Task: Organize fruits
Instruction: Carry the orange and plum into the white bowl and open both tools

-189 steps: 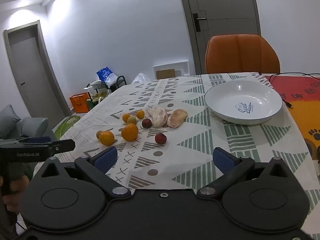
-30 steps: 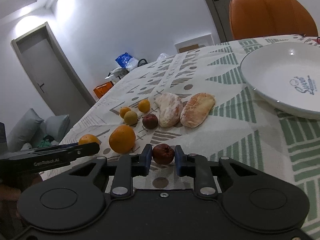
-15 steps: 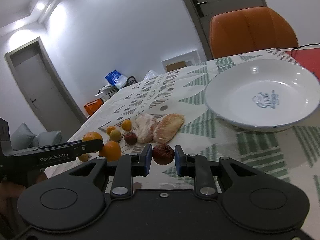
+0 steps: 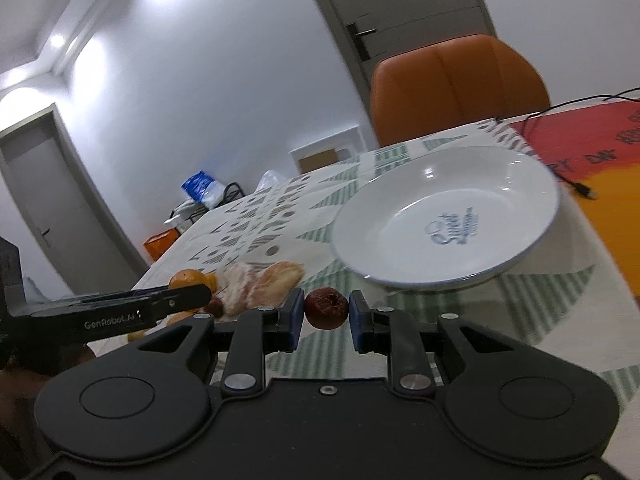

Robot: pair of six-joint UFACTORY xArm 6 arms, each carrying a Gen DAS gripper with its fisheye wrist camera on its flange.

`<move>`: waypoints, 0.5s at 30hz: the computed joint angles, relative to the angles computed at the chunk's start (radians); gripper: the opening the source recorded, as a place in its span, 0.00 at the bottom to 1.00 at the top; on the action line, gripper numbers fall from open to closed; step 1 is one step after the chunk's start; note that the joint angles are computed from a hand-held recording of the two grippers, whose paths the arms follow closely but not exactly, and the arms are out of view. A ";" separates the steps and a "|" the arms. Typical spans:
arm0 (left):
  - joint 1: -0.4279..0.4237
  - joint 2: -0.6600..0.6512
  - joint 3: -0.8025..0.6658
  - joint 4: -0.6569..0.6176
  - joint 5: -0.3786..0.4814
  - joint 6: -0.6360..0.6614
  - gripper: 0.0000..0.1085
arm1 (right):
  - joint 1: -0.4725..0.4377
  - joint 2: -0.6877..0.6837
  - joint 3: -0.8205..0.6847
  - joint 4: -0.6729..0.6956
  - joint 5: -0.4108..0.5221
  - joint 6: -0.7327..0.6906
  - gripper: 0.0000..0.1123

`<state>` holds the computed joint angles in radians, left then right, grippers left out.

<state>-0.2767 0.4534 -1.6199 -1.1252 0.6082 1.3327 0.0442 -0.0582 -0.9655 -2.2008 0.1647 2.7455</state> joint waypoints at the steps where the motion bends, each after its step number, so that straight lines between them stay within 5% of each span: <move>1: -0.006 0.004 -0.008 0.004 0.006 0.002 0.34 | -0.006 -0.007 0.009 -0.014 0.006 0.018 0.20; 15: -0.088 0.061 -0.100 0.075 -0.001 -0.023 0.34 | -0.058 -0.045 0.070 -0.085 0.090 0.085 0.20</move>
